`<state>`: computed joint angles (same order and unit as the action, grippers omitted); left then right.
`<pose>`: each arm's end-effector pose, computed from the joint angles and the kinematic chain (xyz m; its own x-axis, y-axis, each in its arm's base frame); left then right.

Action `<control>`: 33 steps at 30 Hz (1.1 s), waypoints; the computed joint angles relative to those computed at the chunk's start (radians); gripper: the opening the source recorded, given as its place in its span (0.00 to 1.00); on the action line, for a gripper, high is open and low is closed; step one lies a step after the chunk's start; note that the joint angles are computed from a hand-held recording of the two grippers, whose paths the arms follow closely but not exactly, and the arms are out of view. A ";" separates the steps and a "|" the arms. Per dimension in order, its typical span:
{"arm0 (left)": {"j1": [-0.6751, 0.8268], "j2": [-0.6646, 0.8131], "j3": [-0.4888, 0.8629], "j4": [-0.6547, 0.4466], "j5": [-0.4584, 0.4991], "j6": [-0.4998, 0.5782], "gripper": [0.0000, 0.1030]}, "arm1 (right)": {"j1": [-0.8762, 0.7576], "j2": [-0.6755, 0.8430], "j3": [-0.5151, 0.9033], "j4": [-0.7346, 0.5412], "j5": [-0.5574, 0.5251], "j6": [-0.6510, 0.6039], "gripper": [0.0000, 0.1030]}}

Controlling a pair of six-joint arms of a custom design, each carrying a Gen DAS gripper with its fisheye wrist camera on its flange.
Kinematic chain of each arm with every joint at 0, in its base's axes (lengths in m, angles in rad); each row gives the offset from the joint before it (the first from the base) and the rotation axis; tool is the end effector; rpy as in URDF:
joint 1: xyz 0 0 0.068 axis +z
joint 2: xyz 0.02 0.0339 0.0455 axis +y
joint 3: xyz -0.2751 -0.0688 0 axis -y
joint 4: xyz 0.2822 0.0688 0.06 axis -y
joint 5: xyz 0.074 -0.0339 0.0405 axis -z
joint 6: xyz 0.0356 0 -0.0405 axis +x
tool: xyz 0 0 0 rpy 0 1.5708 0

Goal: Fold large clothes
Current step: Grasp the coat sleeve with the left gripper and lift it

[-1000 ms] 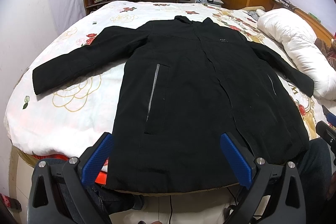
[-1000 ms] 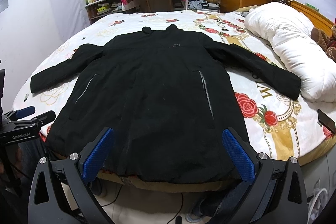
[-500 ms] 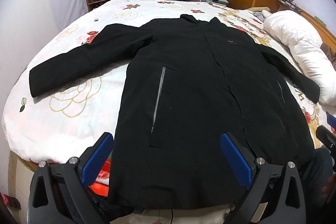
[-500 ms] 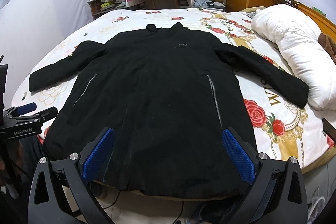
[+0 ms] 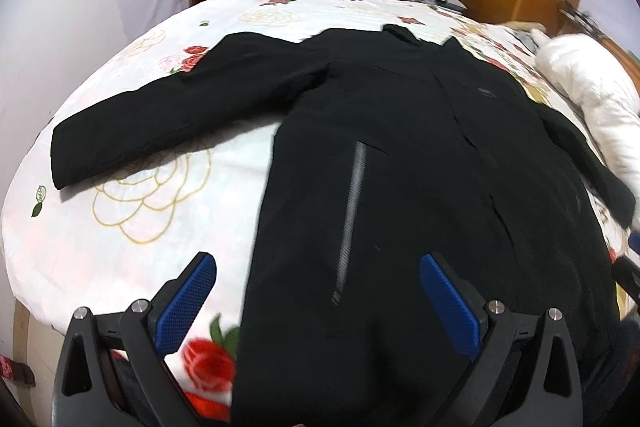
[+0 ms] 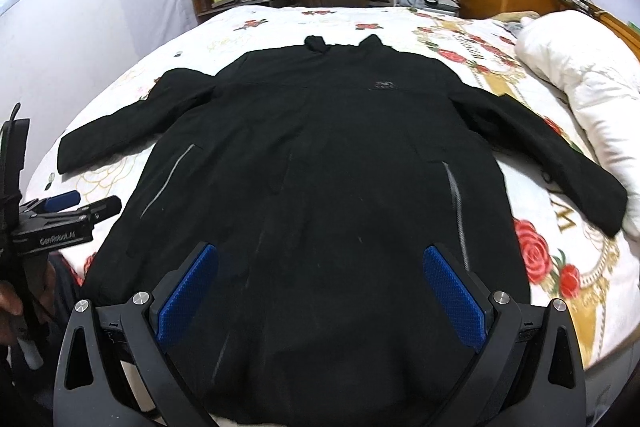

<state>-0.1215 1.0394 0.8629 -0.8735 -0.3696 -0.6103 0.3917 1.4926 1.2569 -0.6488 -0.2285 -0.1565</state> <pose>0.2222 -0.0142 0.2672 -0.6681 -0.4568 -0.5873 -0.5471 0.8366 -0.0284 0.3258 0.1433 0.2961 -0.6276 -0.4235 -0.6532 -0.6098 0.7891 0.0743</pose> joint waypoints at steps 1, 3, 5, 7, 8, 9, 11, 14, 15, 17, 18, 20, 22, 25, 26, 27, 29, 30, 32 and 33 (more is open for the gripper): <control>0.032 0.001 -0.005 0.017 0.012 0.017 1.00 | 0.006 0.017 0.014 0.003 0.000 -0.004 1.00; 0.100 0.006 -0.016 0.052 0.036 0.051 1.00 | 0.019 0.051 0.038 0.014 -0.001 -0.009 1.00; 0.180 0.011 -0.029 0.093 0.073 0.083 1.00 | 0.033 0.091 0.071 0.023 0.003 -0.012 1.00; 0.263 0.019 -0.043 0.136 0.111 0.114 1.00 | 0.049 0.132 0.106 0.029 0.007 -0.016 1.00; 0.295 0.026 -0.047 0.154 0.124 0.125 1.00 | 0.057 0.152 0.124 0.030 0.012 -0.018 1.00; 0.341 0.031 -0.055 0.179 0.141 0.139 1.00 | 0.067 0.175 0.145 0.031 0.016 -0.020 1.00; 0.425 0.044 -0.070 0.227 0.162 0.152 1.00 | 0.080 0.209 0.179 0.037 0.025 -0.025 1.00; 0.549 0.084 -0.081 0.301 0.184 0.182 1.00 | 0.105 0.258 0.226 0.052 0.041 -0.035 1.00; 0.583 0.103 -0.082 0.328 0.182 0.187 1.00 | 0.111 0.269 0.236 0.055 0.045 -0.035 1.00; 0.650 0.146 -0.076 0.368 0.193 0.183 1.00 | 0.120 0.291 0.257 0.061 0.046 -0.036 1.00; 0.686 0.172 -0.069 0.387 0.199 0.178 1.00 | 0.125 0.303 0.266 0.064 0.048 -0.039 1.00; 0.736 0.213 -0.052 0.413 0.209 0.173 1.00 | 0.130 0.323 0.282 0.067 0.052 -0.044 1.00; 0.779 0.253 -0.039 0.445 0.231 0.160 1.00 | 0.133 0.339 0.294 0.066 0.056 -0.048 1.00; 0.808 0.302 -0.022 0.470 0.241 0.134 0.92 | 0.132 0.364 0.312 0.058 0.063 -0.050 1.00; 0.819 0.319 -0.016 0.475 0.243 0.131 0.88 | 0.131 0.373 0.320 0.055 0.067 -0.049 1.00; 0.821 0.338 -0.008 0.476 0.231 0.128 0.81 | 0.128 0.377 0.322 0.056 0.068 -0.050 1.00; 0.829 0.357 -0.005 0.484 0.229 0.118 0.75 | 0.125 0.391 0.336 0.053 0.074 -0.050 1.00; 0.833 0.361 -0.004 0.489 0.220 0.123 0.69 | 0.121 0.396 0.341 0.051 0.075 -0.050 1.00; 0.834 0.373 0.002 0.501 0.201 0.138 0.58 | 0.117 0.407 0.351 0.051 0.079 -0.048 1.00; 0.834 0.374 0.003 0.502 0.195 0.139 0.47 | 0.115 0.413 0.358 0.049 0.080 -0.048 1.00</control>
<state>0.7127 1.4129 0.8657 -0.3720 -0.1744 -0.4715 0.5062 1.9057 1.6148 -0.5995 -0.1483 -0.2050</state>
